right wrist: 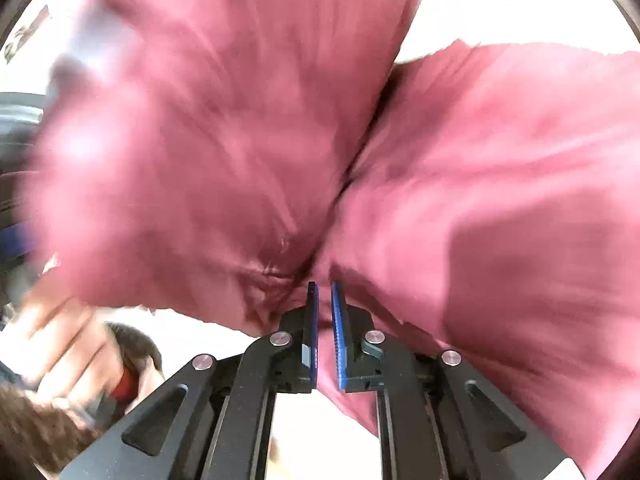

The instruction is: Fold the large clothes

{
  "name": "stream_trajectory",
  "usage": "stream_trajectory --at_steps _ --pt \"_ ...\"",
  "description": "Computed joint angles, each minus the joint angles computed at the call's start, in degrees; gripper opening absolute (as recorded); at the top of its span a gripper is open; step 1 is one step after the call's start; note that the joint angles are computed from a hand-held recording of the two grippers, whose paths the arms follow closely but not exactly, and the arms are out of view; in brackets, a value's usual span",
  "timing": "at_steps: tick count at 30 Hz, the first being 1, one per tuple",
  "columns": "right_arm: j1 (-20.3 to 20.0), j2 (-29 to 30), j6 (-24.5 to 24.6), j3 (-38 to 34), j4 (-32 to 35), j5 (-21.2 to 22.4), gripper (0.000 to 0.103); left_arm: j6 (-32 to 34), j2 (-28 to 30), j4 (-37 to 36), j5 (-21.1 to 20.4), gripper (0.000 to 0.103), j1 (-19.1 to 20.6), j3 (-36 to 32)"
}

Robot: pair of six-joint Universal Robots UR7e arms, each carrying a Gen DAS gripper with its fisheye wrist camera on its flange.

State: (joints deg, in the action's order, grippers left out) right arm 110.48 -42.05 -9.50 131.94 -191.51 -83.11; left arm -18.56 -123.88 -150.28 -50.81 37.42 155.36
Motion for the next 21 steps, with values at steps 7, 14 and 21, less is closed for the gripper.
stream_trajectory --at_steps 7,14,21 --pt "-4.1 -7.59 3.99 7.25 -14.84 -18.0 0.002 2.36 10.95 -9.25 -2.8 0.009 2.17 -0.47" --pt "-4.97 -1.99 2.29 1.51 -9.22 -16.56 0.0 3.4 28.12 -16.89 -3.32 0.009 2.61 -2.55" --pt "-8.26 -4.65 2.98 4.42 -9.86 -12.7 0.0 5.76 46.29 -24.03 -6.23 0.01 9.27 -8.36"
